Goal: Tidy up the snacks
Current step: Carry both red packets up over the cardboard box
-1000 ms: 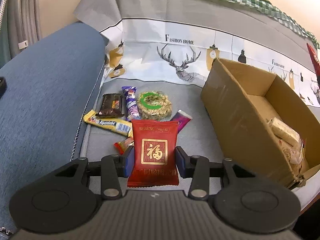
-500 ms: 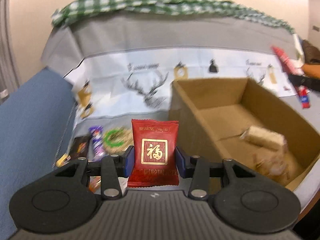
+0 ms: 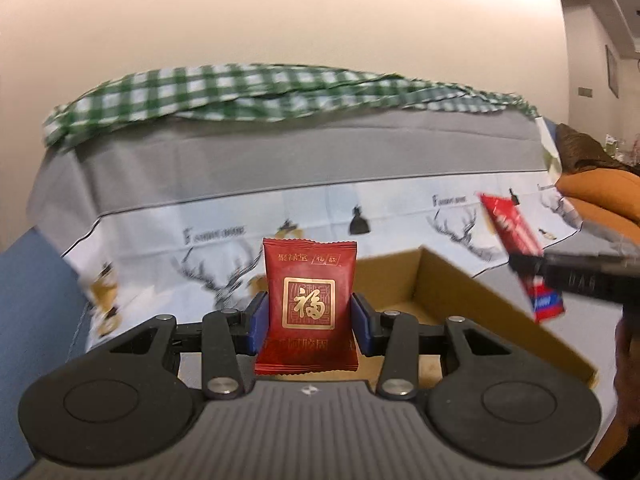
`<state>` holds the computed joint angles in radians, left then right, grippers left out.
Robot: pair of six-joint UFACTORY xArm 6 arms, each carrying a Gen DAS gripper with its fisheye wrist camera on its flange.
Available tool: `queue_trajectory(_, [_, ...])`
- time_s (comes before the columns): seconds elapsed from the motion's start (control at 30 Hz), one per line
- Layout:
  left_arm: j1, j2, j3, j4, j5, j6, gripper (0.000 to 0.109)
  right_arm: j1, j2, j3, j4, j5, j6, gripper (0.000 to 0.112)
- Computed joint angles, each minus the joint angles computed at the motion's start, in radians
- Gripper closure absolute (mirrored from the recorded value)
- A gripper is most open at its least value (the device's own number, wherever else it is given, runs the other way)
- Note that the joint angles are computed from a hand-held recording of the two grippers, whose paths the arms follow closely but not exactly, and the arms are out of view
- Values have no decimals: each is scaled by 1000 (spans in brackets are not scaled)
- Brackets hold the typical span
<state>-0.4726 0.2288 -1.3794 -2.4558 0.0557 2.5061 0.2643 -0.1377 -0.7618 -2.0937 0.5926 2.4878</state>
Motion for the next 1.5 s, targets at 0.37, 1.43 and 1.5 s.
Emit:
queue_trajectory(0.37, [-39,33,36,79,119,-49,61,-2,19,-9,76,22,-49,65])
queue_trajectory(1.43, [-54,83,3,428,111,-546,61,65,88,-72,198,97,-187,65])
queue_trajectory(1.5, [-54,84,3,426,112,-544,61,71,90,-74,201,105,-191,65])
